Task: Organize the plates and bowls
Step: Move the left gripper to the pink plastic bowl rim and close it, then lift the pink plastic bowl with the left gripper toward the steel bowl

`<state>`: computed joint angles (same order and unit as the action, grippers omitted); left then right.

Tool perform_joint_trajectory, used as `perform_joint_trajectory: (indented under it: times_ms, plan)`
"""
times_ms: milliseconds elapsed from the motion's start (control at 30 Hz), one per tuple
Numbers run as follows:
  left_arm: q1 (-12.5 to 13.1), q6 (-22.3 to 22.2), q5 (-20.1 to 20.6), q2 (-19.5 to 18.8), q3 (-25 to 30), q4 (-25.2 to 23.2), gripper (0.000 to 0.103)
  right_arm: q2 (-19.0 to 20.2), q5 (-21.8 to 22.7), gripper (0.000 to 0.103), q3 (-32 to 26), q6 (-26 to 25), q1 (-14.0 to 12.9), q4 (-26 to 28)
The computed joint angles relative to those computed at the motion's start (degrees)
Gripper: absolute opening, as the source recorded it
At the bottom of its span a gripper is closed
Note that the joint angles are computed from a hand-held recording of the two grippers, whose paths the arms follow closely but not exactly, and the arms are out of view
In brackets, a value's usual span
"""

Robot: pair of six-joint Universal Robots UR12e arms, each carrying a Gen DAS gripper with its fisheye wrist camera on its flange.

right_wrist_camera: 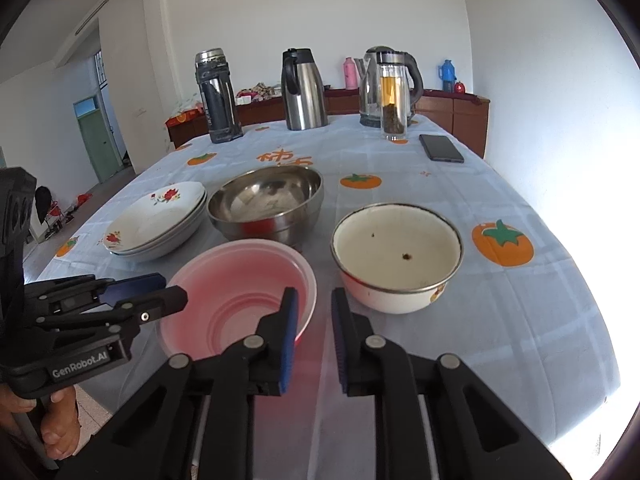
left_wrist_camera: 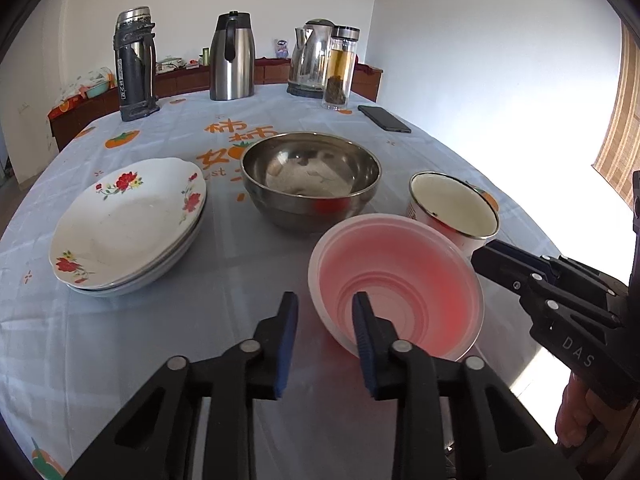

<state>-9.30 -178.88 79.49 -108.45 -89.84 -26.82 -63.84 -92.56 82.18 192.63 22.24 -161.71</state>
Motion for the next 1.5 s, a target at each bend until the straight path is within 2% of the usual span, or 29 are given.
perform_joint_trajectory:
  times_ms: [200, 333, 600, 1000, 1267, 1500]
  plan:
    - [0.0, -0.17, -0.16, -0.25, 0.24, -0.53, 0.029, 0.09, 1.78, 0.012, 0.34, 0.32, -0.15, -0.17]
    - [0.07, -0.22, -0.83, -0.35, 0.24, -0.63, 0.025, 0.21, 2.28, 0.01, 0.38, -0.12, -0.07, -0.42]
    - [-0.02, -0.08, -0.64, -0.24, 0.11, -0.19, 0.02, 0.29, 1.49, 0.009, 0.41, -0.07, 0.09, -1.35]
    - [0.24, -0.35, -1.61, 0.25, -0.15, 0.69, 0.02, 0.19, 1.34, 0.01, 0.17, 0.75, 0.03, -1.5]
    - [0.47, -0.71, -2.35, 1.1, -0.4, 3.27, 0.02, -0.31, 1.59, 0.01, -0.15, 0.48, -0.01, -2.71]
    - [0.26, -0.17, -0.55, 1.21, -0.19, 6.01, 0.02, 0.09, 1.34, 0.01, -1.32, -0.18, 0.23, -3.1]
